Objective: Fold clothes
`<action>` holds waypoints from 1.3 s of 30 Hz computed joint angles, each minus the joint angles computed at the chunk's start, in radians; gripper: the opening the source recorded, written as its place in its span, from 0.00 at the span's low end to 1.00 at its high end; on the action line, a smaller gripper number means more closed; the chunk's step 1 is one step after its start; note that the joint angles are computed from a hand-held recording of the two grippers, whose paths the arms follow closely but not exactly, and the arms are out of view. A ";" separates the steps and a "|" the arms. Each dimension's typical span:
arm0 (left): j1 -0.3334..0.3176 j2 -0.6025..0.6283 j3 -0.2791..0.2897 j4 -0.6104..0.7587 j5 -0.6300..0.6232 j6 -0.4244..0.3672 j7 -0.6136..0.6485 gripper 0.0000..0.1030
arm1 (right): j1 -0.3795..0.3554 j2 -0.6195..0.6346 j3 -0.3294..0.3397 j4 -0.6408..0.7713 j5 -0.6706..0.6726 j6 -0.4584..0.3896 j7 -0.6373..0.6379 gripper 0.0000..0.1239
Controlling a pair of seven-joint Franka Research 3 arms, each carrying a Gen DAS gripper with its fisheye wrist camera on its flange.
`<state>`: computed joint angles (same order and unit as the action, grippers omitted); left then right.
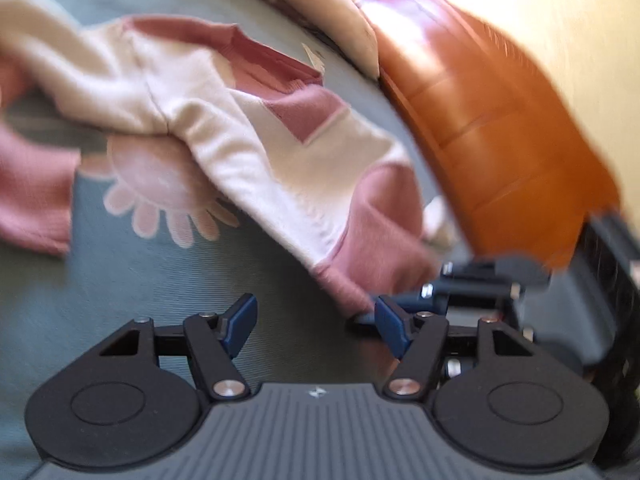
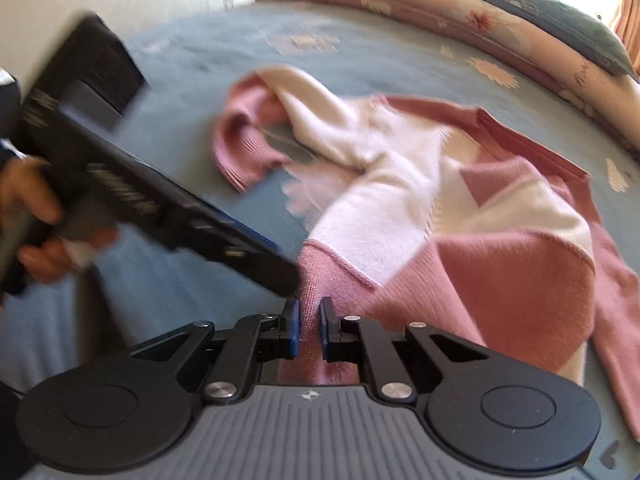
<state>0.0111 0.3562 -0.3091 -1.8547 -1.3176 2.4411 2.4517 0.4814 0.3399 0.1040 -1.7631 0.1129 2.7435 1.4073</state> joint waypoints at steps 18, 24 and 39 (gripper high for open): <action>-0.008 0.135 -0.035 0.078 -0.082 0.066 -0.126 0.25 | 0.008 -0.145 -0.049 -0.172 -0.027 0.091 0.100 0.24; -0.011 0.076 -0.057 0.041 -0.048 0.200 -0.106 0.05 | -0.021 -0.241 -0.123 -0.316 -0.265 0.160 0.430 0.29; -0.095 -0.005 0.159 0.030 0.563 0.454 -0.611 0.04 | -0.210 -0.327 -0.070 -0.485 -0.578 0.208 0.894 0.36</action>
